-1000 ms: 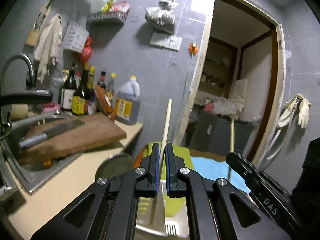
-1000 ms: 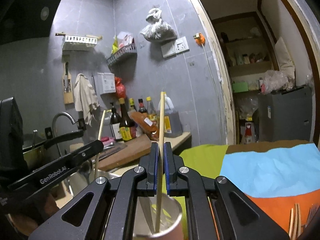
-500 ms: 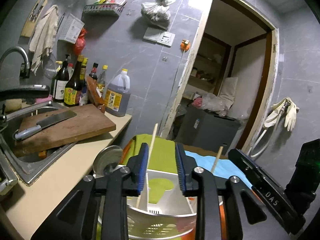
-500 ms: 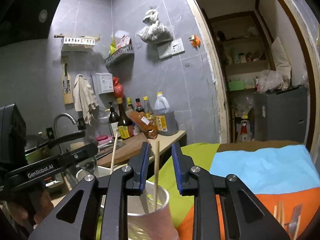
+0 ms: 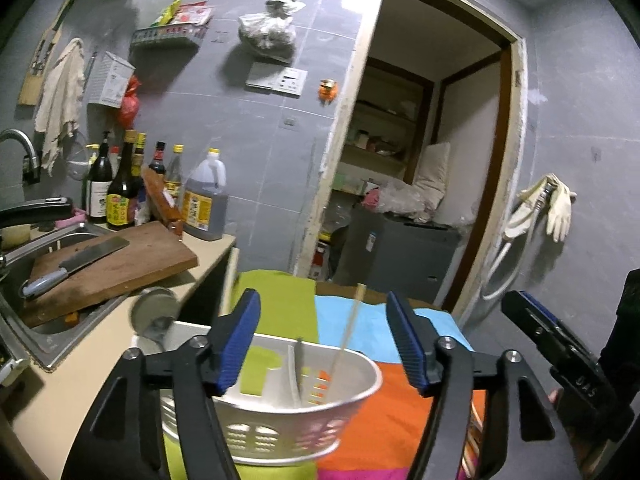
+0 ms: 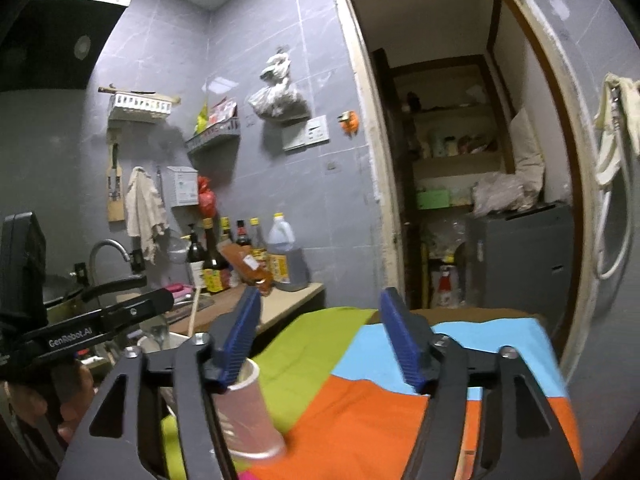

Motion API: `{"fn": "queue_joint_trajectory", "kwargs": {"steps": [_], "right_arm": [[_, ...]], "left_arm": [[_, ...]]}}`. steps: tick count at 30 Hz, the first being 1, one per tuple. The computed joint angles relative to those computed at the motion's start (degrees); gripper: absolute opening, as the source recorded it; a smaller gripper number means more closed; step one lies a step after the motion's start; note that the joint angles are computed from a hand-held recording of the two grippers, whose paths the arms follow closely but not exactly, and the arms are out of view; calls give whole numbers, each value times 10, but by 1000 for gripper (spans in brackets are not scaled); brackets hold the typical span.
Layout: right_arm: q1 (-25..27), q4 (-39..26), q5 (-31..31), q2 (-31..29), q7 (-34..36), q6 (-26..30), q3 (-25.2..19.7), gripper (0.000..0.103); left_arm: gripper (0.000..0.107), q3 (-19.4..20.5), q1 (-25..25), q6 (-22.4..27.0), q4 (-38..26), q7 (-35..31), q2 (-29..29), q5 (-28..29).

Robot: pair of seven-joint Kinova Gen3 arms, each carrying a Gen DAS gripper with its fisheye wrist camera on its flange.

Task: Organize utensils
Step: 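Open both tools to drop the chopsticks into the caddy, then return to the utensils and grasp a chopstick with each tool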

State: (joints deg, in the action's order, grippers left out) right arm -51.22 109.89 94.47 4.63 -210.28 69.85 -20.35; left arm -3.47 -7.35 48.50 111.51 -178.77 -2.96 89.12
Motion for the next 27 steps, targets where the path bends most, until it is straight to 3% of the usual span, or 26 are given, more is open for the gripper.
{"fn": "queue_joint_trajectory", "kwargs": {"steps": [2, 7, 18, 23, 27], "right_arm": [[-8, 12, -14, -11, 1, 28, -7, 85], [-24, 39, -40, -30, -2, 98, -29, 103], [-52, 78, -113, -53, -7, 220, -67, 103], [-50, 94, -157, -64, -19, 231, -72, 103], [-36, 107, -188, -78, -28, 203, -69, 103]], "left_arm": [[77, 4, 5, 2, 6, -2, -5, 1], [97, 10, 17, 9, 21, -7, -11, 9], [100, 42, 66, -26, 41, -24, -15, -12], [100, 62, 96, -66, 35, 6, -5, -59], [100, 75, 121, -100, 27, 45, 8, -108]]}}
